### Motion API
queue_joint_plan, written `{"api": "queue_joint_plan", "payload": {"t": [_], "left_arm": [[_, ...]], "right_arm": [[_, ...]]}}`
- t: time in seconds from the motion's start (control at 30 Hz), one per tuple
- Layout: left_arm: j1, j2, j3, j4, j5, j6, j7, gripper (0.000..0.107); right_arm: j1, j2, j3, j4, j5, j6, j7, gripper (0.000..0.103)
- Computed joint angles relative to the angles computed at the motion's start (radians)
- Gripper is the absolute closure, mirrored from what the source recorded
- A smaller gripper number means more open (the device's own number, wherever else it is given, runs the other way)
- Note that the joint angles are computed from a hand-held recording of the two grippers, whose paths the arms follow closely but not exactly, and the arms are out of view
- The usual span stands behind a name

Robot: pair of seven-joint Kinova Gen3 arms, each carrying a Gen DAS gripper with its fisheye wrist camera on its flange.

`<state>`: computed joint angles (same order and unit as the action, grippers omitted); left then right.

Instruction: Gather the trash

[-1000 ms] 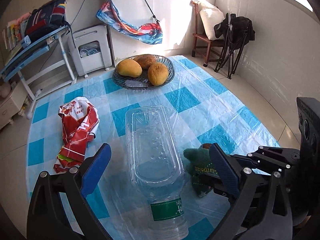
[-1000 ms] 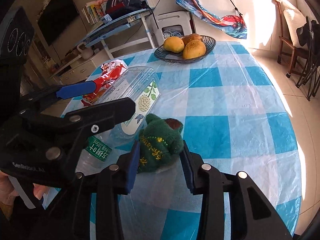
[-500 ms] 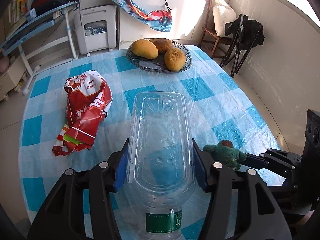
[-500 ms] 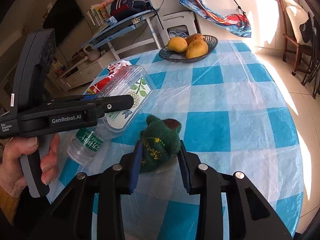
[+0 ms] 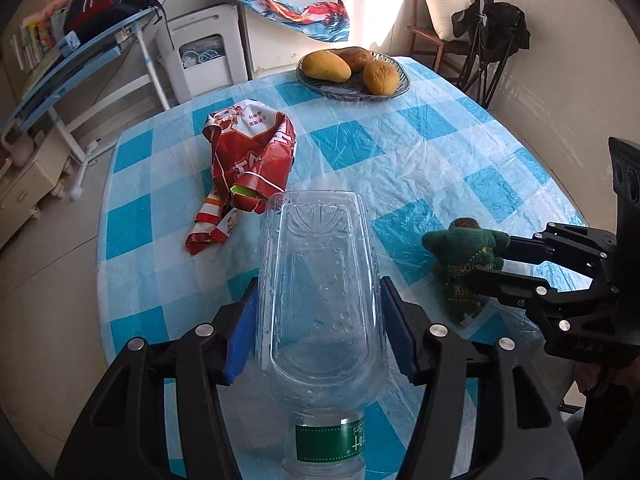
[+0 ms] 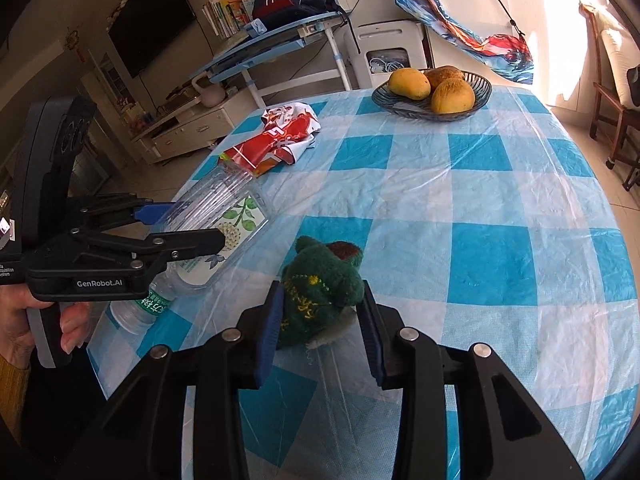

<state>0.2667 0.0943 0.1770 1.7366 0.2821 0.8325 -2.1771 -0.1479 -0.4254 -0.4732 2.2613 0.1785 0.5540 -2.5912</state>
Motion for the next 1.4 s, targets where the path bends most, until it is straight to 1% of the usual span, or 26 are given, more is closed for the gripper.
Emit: {"api": "queue_joint_plan", "payload": {"t": [0.3,0.5,0.6,0.67,0.7,0.77,0.8,0.87,0.93,0.97,1.03,1.07,1.1,1.13,1.23,1.3,1.37,1.4], "left_arm": [[0.028,-0.015,0.005,0.017,-0.066,-0.046,0.031,0.047],[0.035,-0.012,0.008,0.019,-0.087,-0.062,0.045,0.044],[0.035,-0.019,0.009,0.026,-0.086,-0.072,0.036,0.042],[0.029,-0.028,0.006,0.032,-0.071,-0.082,0.019,0.04],[0.025,-0.035,0.004,0.037,-0.059,-0.089,0.009,0.038],[0.013,-0.049,-0.003,0.045,-0.022,-0.104,-0.015,0.036],[0.006,-0.056,-0.007,0.047,-0.001,-0.108,-0.027,0.034],[-0.008,-0.07,-0.017,0.048,0.034,-0.114,-0.042,0.032],[-0.024,-0.085,-0.031,0.049,0.073,-0.118,-0.056,0.029],[-0.033,-0.092,-0.039,0.05,0.094,-0.117,-0.063,0.027],[-0.051,-0.107,-0.057,0.051,0.13,-0.118,-0.071,0.025],[-0.06,-0.114,-0.065,0.051,0.143,-0.115,-0.071,0.025],[-0.07,-0.119,-0.074,0.048,0.152,-0.108,-0.067,0.025],[-0.079,-0.124,-0.081,0.045,0.158,-0.101,-0.06,0.025],[-0.107,-0.151,-0.106,0.05,0.176,-0.09,-0.037,0.024],[-0.131,-0.181,-0.135,0.067,0.206,-0.081,-0.028,0.023],[-0.161,-0.217,-0.182,0.093,0.264,-0.064,-0.029,0.019],[-0.178,-0.233,-0.212,0.108,0.302,-0.05,-0.03,0.017]], "right_arm": [[-0.006,0.005,0.011,0.002,-0.006,-0.008,0.006,0.061],[-0.014,0.013,0.021,0.001,-0.007,-0.013,0.015,0.061],[-0.012,0.012,0.018,0.001,-0.006,-0.011,0.013,0.058],[0.005,0.01,0.001,-0.003,0.005,-0.004,-0.002,0.054],[0.025,0.008,-0.021,-0.008,0.021,0.008,-0.018,0.051],[0.089,0.007,-0.101,-0.032,0.082,0.065,-0.072,0.046],[0.108,0.012,-0.126,-0.043,0.109,0.094,-0.094,0.042],[0.116,0.02,-0.142,-0.051,0.145,0.126,-0.133,0.039],[0.1,0.037,-0.128,-0.056,0.166,0.143,-0.153,0.028],[0.09,0.053,-0.122,-0.064,0.177,0.157,-0.157,0.025],[0.07,0.088,-0.109,-0.083,0.198,0.185,-0.162,0.014],[0.051,0.109,-0.086,-0.093,0.193,0.194,-0.146,0.011],[0.022,0.13,-0.044,-0.1,0.173,0.191,-0.114,0.007],[0.001,0.143,-0.021,-0.106,0.168,0.196,-0.099,0.007],[-0.036,0.168,-0.001,-0.12,0.196,0.215,-0.103,0.007],[-0.064,0.189,0.022,-0.131,0.212,0.226,-0.085,0.006],[-0.09,0.222,0.044,-0.151,0.238,0.25,-0.057,0.006],[-0.095,0.248,0.04,-0.167,0.262,0.279,-0.05,0.006]]}}
